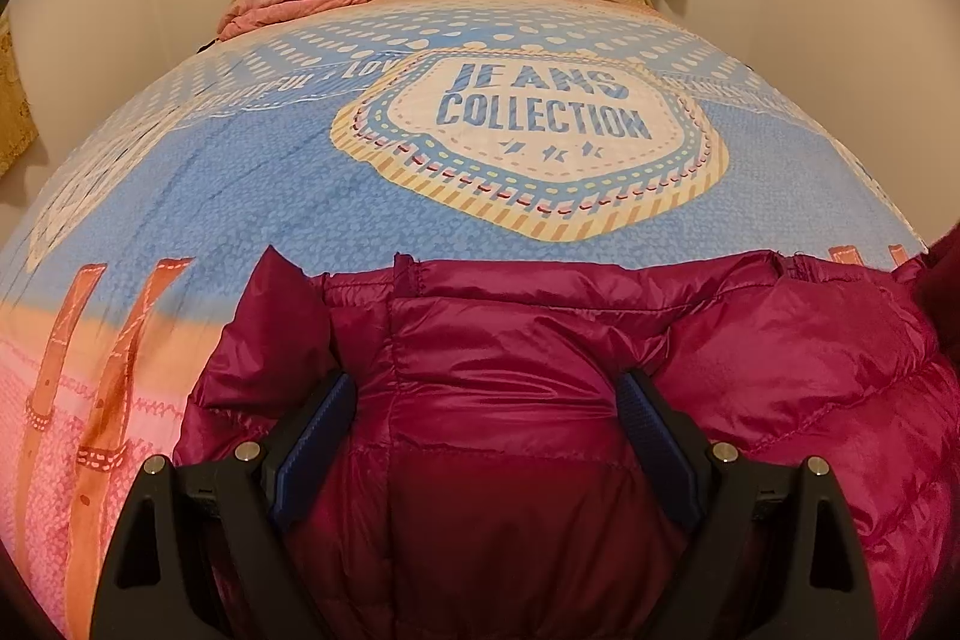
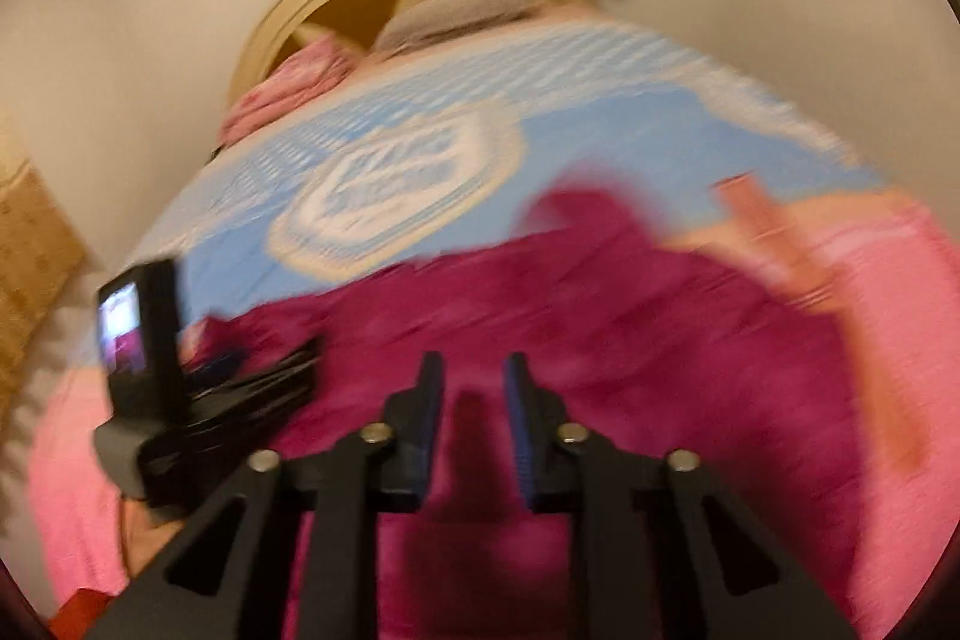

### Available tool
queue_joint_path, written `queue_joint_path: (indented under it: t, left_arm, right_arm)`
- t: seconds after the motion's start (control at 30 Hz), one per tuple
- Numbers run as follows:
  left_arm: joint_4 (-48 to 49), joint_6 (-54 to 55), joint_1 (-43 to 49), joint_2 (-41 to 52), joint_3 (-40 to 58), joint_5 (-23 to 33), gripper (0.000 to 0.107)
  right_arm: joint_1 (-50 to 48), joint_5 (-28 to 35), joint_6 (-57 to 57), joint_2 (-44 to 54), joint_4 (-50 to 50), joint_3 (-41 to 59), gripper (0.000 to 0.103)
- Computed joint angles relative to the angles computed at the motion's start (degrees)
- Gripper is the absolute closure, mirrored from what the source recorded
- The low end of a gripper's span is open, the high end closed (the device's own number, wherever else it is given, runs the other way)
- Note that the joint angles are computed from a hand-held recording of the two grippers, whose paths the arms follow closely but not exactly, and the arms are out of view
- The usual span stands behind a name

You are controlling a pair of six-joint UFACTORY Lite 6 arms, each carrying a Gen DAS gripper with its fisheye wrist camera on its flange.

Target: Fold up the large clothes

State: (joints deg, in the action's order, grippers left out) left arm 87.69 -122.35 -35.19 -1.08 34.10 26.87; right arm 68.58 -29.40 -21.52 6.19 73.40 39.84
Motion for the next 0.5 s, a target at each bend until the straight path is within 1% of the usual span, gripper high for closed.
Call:
queue_joint_path:
  t: [0.07,0.13,0.23,0.27,0.3,0.37,0.43,0.5]
  left_arm:
    - [-0.50,0.31,-0.34,0.06,0.02,0.39,0.017]
    - [-0.71,0.48,-0.40,-0.04,-0.03,0.40,0.016]
    - [-0.75,0.32,-0.68,0.26,0.17,0.70,0.016]
    - [-0.56,0.25,-0.54,0.00,-0.06,0.58,0.016]
    - [-0.69,0.37,-0.51,-0.21,-0.20,0.51,0.016]
    - [-1.10,0.80,-0.13,-0.77,-0.55,-0.44,0.016]
    - [-1.03,1.62,0.77,-3.09,-2.28,-3.06,0.016]
    - [-2.29,5.26,2.09,-9.71,-6.53,-7.49,0.016]
  right_arm:
    - [0.56,-0.63,1.28,5.17,-0.17,3.37,0.081]
    - [-0.45,0.32,7.77,6.57,-6.30,2.96,0.081]
    - [-1.55,0.61,9.86,8.69,-9.62,2.92,0.081]
    - [-2.28,0.59,12.22,11.11,-12.91,3.46,0.081]
    - [-2.41,-0.06,12.69,12.01,-14.10,3.23,0.082]
    - [-0.41,-2.85,8.58,15.01,-10.33,5.01,0.083]
    - [0.62,-3.09,3.83,15.81,-5.79,6.47,0.083]
    - [-0.07,-2.45,5.12,15.76,-7.45,6.17,0.083]
